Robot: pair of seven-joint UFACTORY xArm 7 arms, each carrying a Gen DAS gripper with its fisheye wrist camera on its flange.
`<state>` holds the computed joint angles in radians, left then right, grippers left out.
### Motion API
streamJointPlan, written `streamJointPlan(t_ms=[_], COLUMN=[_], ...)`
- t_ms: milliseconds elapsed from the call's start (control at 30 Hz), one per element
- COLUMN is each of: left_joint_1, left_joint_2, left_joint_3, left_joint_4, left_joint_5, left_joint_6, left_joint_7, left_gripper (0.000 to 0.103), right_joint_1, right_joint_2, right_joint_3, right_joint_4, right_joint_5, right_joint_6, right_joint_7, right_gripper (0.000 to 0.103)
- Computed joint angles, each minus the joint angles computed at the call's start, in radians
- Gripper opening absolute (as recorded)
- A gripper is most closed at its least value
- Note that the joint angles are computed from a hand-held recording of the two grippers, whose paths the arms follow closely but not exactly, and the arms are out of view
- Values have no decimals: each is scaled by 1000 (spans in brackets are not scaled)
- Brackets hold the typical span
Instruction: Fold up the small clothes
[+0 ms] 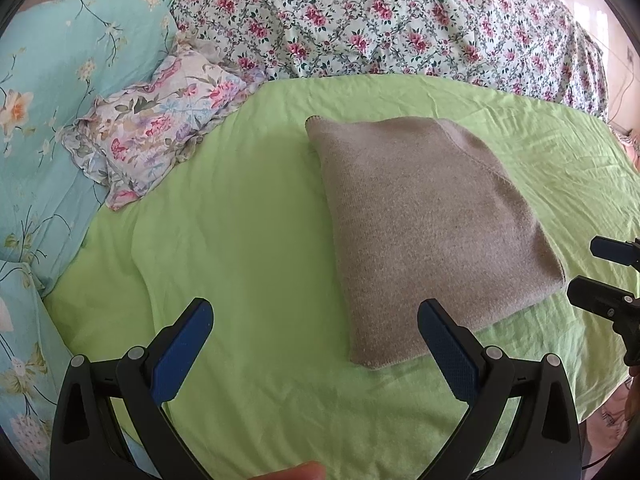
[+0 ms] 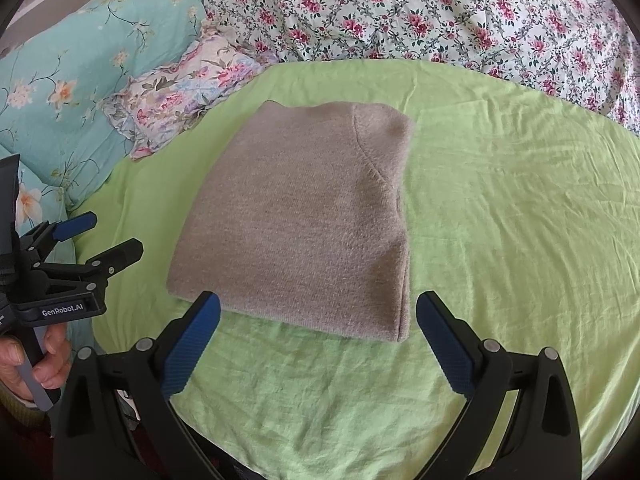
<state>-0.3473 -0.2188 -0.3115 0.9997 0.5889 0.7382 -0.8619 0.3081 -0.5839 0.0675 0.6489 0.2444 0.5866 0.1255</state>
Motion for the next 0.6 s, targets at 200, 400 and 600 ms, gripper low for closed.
streamJointPlan(t_ms=[200,400,600], left_joint_1=[1,0,-1], left_joint_2=[0,1,0], left_joint_3=[1,1,-4], left_joint_4=[-1,-1,0], left_joint_5=[8,7,14], left_joint_6=[3,2,5], left_joint_7=[-3,0,-4], left_gripper=[102,102,102], right_joint_1=[0,1,1], right_joint_2=[-1,-1,-2], right_joint_3=[2,-4,-5], right_joint_4=[0,1,1], right_joint_5=[-2,0,2], right_joint_6=[1,3,5], right_joint_7=[5,-2,-4], right_gripper=[99,99,99])
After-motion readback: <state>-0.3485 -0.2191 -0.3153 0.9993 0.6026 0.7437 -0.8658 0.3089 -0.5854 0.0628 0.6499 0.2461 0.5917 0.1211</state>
